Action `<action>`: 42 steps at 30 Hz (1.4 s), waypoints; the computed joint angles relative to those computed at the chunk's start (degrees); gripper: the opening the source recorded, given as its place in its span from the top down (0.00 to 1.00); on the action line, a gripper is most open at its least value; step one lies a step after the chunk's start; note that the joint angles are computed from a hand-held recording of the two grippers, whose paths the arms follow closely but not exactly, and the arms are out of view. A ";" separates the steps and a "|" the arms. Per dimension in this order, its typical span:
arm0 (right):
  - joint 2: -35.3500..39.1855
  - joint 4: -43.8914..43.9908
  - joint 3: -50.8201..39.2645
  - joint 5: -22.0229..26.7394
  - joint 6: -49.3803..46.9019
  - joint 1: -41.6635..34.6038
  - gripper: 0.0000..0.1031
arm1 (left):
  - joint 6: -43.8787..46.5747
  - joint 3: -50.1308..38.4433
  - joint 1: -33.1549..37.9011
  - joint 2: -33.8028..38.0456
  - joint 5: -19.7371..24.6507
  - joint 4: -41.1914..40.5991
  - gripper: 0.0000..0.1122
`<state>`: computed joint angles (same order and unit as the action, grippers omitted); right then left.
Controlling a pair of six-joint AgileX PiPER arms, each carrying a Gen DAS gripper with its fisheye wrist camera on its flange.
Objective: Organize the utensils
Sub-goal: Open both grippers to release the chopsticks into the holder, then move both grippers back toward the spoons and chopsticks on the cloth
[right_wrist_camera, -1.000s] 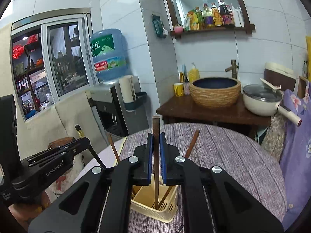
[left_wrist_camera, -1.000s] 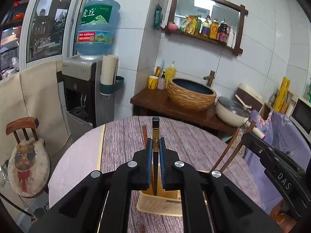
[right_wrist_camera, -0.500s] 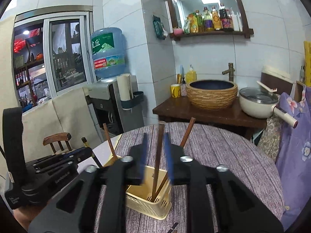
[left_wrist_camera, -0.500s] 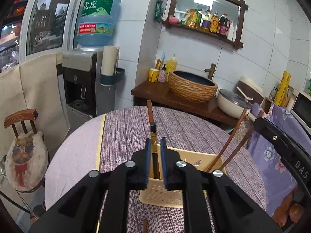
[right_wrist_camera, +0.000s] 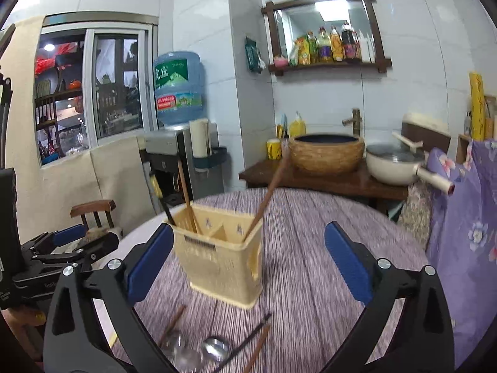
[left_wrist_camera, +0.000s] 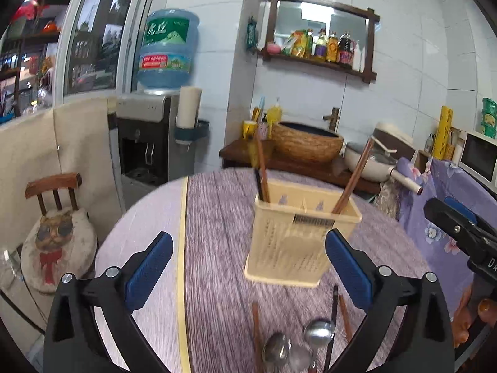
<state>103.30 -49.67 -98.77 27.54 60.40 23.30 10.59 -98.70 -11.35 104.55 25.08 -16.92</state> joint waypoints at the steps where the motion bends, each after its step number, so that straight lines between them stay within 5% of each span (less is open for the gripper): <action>1: -0.64 0.96 1.98 -0.43 0.41 -0.21 0.06 | 1.31 2.65 0.45 -0.68 -1.07 -2.44 0.13; 5: -2.53 5.80 10.02 -1.67 1.53 -1.20 0.06 | 6.31 7.62 2.20 -0.99 0.00 -9.49 0.13; 17: -0.95 9.50 20.99 -1.70 6.47 -1.35 0.10 | -2.44 15.65 2.94 -0.81 0.42 1.93 0.14; 27: 4.16 16.05 15.94 3.07 -2.28 -0.09 0.46 | 0.16 17.22 3.40 -0.61 1.92 0.93 0.39; 42: 15.41 23.85 -1.95 15.06 -14.25 1.16 0.65 | -1.28 10.89 0.87 3.00 6.32 3.20 0.51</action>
<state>118.70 -25.82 -100.72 42.59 46.15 24.46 9.31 -87.81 -10.48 107.55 31.40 -13.72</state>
